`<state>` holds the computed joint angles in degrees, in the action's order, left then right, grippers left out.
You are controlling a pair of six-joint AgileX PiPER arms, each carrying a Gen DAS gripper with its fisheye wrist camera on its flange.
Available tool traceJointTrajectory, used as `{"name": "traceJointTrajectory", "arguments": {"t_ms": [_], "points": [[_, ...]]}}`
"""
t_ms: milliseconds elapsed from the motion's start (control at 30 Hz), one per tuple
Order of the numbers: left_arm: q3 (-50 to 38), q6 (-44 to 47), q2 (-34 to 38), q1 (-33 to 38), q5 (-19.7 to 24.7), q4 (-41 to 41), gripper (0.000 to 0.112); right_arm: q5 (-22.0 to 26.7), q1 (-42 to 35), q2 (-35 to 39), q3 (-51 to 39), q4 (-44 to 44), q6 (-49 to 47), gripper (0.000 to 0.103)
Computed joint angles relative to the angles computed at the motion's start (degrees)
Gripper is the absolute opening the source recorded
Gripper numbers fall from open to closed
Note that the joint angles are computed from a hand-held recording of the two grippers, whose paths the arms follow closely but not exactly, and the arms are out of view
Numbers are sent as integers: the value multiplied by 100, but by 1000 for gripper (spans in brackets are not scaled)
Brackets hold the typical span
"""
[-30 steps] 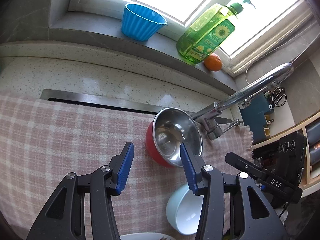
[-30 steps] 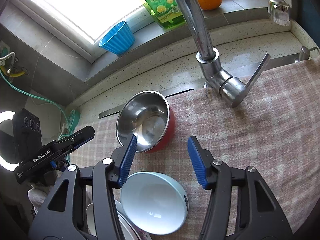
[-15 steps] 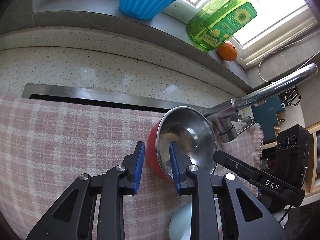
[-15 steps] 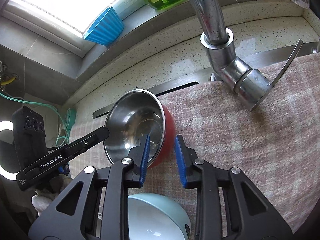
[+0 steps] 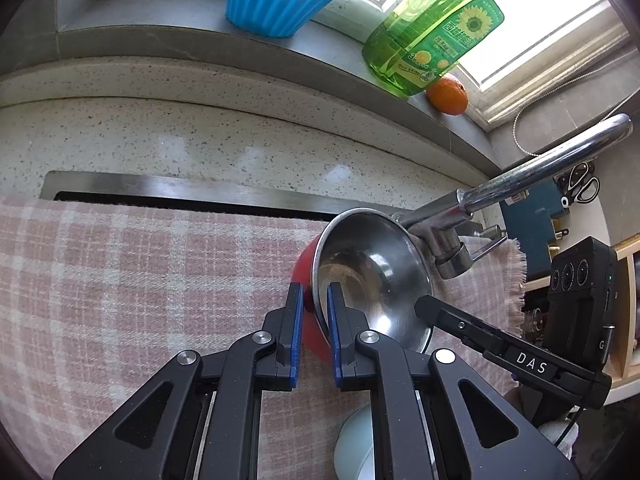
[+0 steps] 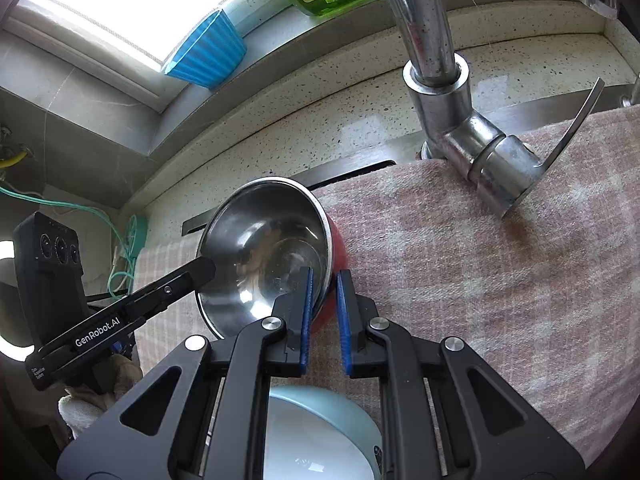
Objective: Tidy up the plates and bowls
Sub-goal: 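Close both grippers on the red bowl rim, then carry the red bowl over the large steel bowl and lower it inside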
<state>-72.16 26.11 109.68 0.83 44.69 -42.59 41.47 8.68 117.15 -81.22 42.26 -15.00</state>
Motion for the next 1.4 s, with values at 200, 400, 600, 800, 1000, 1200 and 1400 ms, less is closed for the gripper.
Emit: {"name": "traceJointTrajectory", "arguments": {"t_ms": [200,400,600,800,1000,1200,1400], "points": [[252,146,-356,103,51,-109,10,-56,113,-439,289,-81,13,12],[631,387,-905,325,164,-293,10,-83,297,-914,550,-121,83,12],[1090,677,-1566,664,297,-373,10,-134,597,-1413,892,-122,171,12],[1575,1035,-2109,1226,642,-532,10,-230,985,-1882,1195,-87,320,12],[1943,1343,-2671,1868,1018,-562,10,-438,1583,-2245,1341,-423,795,12],[2170,1754,-3095,2779,1581,-544,10,-579,2207,-2359,1364,-553,1106,13],[2340,2258,-3335,3852,2124,-423,10,-641,2867,-2237,1192,-712,1420,13]]}}
